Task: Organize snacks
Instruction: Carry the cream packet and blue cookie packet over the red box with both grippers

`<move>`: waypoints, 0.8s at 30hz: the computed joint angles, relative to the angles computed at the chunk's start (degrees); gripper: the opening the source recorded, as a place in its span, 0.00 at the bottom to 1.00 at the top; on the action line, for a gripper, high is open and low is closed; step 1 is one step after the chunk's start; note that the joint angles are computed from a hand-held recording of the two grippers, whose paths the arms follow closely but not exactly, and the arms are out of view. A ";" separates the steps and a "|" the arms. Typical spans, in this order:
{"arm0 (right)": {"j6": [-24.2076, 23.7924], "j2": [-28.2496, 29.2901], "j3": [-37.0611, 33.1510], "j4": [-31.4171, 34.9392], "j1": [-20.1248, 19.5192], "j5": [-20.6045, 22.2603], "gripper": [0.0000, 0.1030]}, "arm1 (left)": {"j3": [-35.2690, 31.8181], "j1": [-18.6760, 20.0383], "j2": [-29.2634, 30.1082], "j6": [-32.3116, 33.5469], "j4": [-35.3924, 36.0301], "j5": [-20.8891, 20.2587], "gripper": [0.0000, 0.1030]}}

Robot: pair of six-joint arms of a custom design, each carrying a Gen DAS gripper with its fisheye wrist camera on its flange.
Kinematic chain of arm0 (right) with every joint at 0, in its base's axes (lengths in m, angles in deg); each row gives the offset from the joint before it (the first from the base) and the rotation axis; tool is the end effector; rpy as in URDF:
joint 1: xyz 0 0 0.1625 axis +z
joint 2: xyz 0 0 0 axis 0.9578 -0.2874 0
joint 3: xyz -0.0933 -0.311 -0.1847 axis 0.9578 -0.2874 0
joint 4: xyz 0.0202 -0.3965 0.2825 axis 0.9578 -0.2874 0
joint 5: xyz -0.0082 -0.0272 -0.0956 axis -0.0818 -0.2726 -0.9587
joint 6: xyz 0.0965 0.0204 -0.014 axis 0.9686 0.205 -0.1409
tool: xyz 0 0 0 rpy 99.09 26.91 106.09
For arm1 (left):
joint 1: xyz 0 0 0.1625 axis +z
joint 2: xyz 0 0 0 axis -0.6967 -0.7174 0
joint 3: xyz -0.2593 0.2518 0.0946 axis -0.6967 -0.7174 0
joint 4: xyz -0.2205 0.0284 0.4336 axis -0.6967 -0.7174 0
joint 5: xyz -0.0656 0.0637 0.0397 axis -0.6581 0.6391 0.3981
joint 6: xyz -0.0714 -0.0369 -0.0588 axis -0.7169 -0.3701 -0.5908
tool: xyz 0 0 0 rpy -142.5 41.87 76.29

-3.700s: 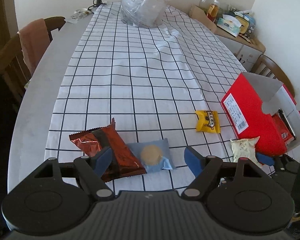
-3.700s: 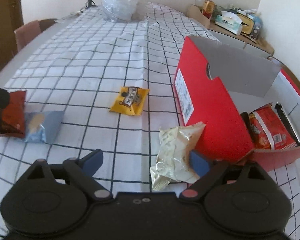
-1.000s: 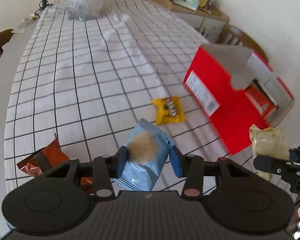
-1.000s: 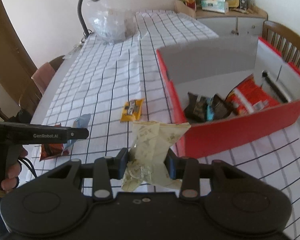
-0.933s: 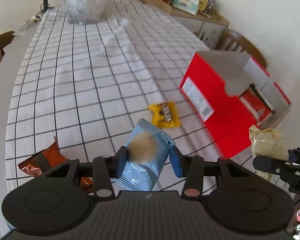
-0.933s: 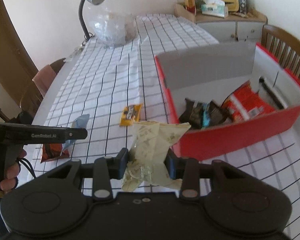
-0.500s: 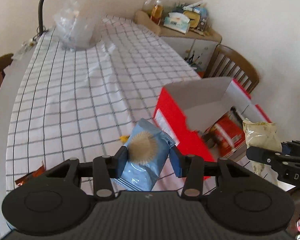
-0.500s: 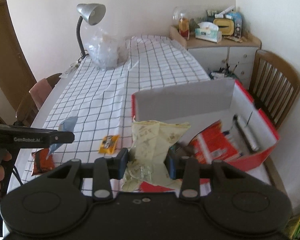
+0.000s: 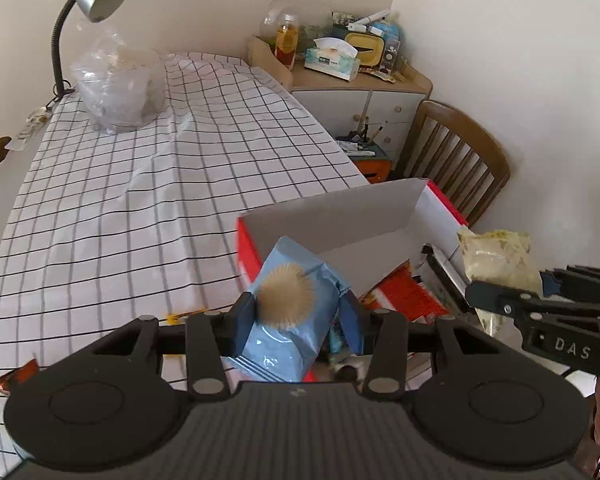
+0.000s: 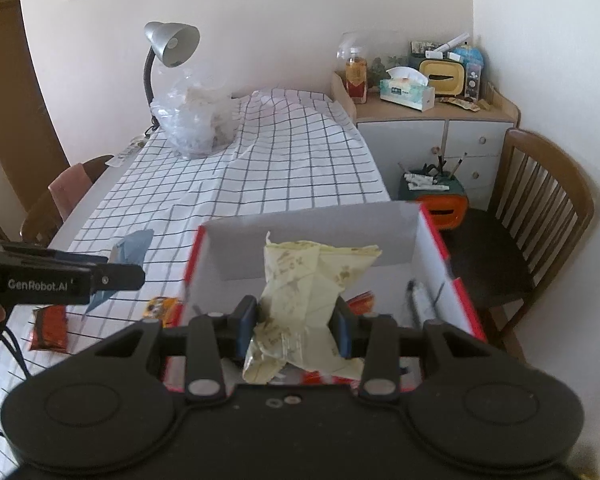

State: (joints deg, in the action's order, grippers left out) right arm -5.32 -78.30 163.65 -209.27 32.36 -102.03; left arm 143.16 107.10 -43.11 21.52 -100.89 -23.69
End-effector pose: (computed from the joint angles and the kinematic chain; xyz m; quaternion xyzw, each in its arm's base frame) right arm 0.2479 -0.6361 0.1227 0.1000 -0.8530 0.3914 0.3303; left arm -0.1709 -0.7242 0.1873 0.3121 0.9008 -0.2238 0.2027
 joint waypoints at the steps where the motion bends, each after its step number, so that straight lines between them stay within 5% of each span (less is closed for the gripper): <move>1: -0.50 -0.48 0.21 0.05 -0.51 0.41 0.37 | -0.16 -0.35 0.68 -0.47 -0.07 0.51 0.43; 7: -3.46 -2.31 0.41 1.91 -4.25 2.70 0.37 | -2.35 -1.59 5.57 -3.39 0.55 3.08 0.43; 24: -2.02 -0.23 -3.21 13.16 -11.01 6.23 0.38 | -9.61 -1.81 17.19 -6.22 5.10 10.52 0.43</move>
State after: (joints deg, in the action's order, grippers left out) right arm -7.34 -78.53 160.43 -196.12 21.34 -95.80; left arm 133.55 105.29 -25.92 15.29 -95.79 -13.17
